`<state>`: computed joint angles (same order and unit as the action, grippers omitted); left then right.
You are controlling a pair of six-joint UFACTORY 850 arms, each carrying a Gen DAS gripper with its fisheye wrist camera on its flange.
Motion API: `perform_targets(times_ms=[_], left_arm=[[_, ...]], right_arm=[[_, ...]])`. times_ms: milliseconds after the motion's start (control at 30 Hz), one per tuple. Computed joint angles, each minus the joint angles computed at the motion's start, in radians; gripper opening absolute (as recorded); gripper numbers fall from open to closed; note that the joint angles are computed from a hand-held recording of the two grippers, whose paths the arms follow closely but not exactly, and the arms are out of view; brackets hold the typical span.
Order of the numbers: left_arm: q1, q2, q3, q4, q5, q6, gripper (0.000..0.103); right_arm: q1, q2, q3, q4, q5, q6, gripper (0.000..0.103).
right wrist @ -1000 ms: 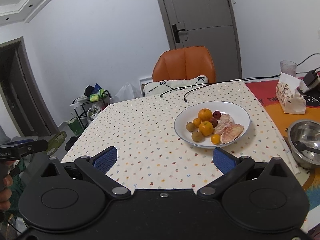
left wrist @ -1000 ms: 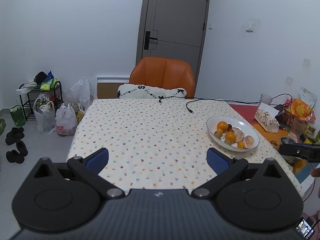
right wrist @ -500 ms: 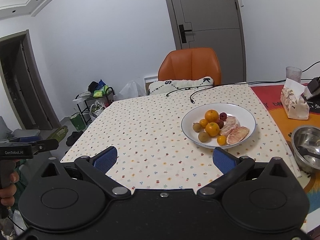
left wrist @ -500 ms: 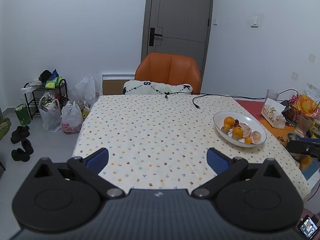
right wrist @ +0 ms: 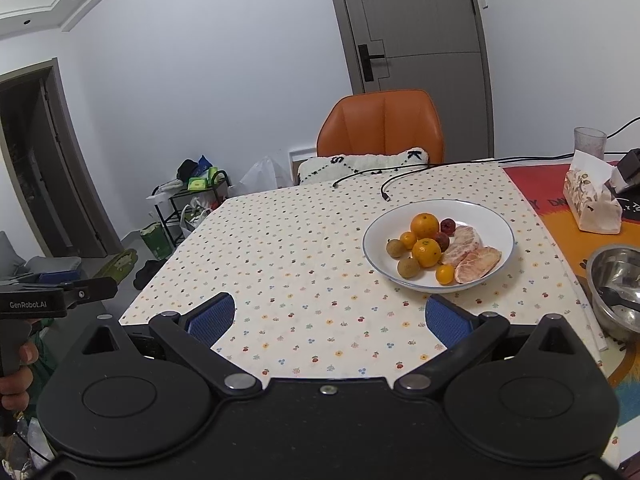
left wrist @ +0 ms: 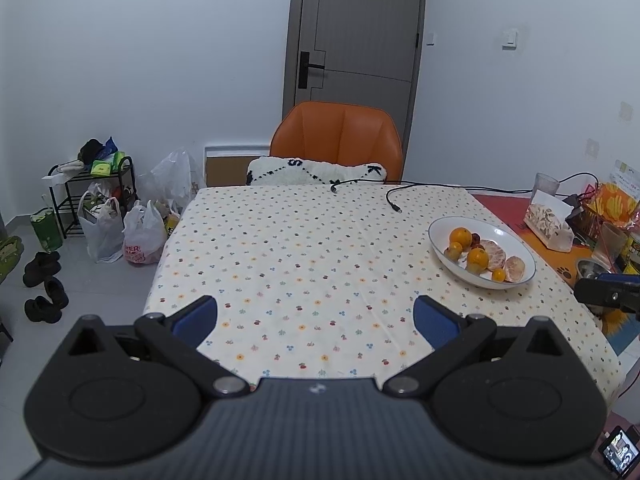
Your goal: Organize fruits
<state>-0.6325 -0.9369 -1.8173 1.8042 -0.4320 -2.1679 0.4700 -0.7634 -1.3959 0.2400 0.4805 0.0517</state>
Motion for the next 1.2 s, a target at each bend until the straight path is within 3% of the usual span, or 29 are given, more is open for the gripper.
perform_targets(times_ms=[1200], left_arm=[[-0.001,-0.008,-0.009,-0.023,0.004,0.028,0.103]], right_arm=[[-0.002,-0.004,-0.005,0.016,-0.005,-0.024,0.103]])
